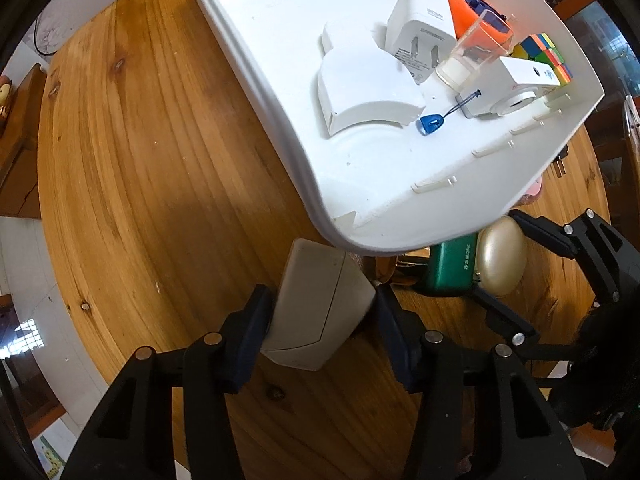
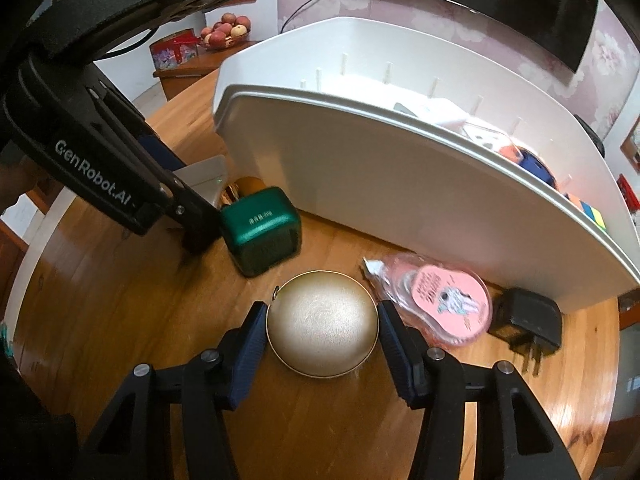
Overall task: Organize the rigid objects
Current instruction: 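Grasp the white plug with the left gripper while the right grasps the gold compact, then lift the white plug with the left gripper while the right carries the gold compact over the bin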
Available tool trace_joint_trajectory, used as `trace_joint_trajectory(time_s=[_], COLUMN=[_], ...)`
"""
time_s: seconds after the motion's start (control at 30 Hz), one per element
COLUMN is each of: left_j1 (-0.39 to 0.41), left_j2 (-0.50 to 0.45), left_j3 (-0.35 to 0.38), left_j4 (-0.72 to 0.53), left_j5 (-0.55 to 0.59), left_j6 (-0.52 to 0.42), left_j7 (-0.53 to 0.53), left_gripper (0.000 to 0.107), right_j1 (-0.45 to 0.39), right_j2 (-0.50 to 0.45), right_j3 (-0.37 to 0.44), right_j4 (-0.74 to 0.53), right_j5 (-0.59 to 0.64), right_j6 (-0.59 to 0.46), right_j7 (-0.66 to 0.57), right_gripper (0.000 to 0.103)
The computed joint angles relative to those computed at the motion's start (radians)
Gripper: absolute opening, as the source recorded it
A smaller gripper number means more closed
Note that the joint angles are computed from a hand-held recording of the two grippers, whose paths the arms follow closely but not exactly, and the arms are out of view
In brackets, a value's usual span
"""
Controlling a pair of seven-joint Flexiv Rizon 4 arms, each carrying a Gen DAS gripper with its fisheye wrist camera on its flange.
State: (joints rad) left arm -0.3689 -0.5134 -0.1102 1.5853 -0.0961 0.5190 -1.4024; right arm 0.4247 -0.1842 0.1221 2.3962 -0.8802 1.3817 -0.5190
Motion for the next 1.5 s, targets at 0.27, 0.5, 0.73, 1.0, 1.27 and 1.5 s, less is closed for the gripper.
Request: trace_joint_trajectory(time_s=[0.27, 0.5, 0.73, 1.0, 1.27, 1.5], left_j1=[-0.009, -0.008, 0.003, 0.028, 0.043, 0.044], left_j2=[0.035, 0.08, 0.146, 0.214, 0.26, 0.31], left_j3=[-0.01, -0.019, -0.031, -0.043, -0.045, -0.043], left_j4=[0.048, 0.096, 0.165, 0.229, 0.267, 0.291], left_j5=[-0.008, -0.031, -0.078, -0.167, -0.235, -0.284], left_j6=[0.037, 0.084, 0.149, 0.195, 0.235, 0.257], left_j7=[0.004, 0.02, 0.051, 0.112, 0.183, 0.203], left_gripper=[0.057, 0.056, 0.056, 0.056, 0.056, 0.056], right_j1=[-0.036, -0.071, -0.081, -0.041, 0.016, 0.046], right_j2=[0.096, 0.197, 0.316, 0.419, 0.495, 0.524], right_j3=[0.039, 0.096, 0.157, 0.229, 0.268, 0.281], right_j4=[0.076, 0.146, 0.219, 0.231, 0.225, 0.175], right_j5=[0.035, 0.094, 0.181, 0.289, 0.397, 0.423], right_j6=[-0.072, -0.163, -0.234, -0.356, -0.423, -0.423], right_j7=[0.025, 0.047, 0.067, 0.143, 0.21, 0.23], right_gripper=[0.056, 0.055, 0.055, 0.055, 0.055, 0.055])
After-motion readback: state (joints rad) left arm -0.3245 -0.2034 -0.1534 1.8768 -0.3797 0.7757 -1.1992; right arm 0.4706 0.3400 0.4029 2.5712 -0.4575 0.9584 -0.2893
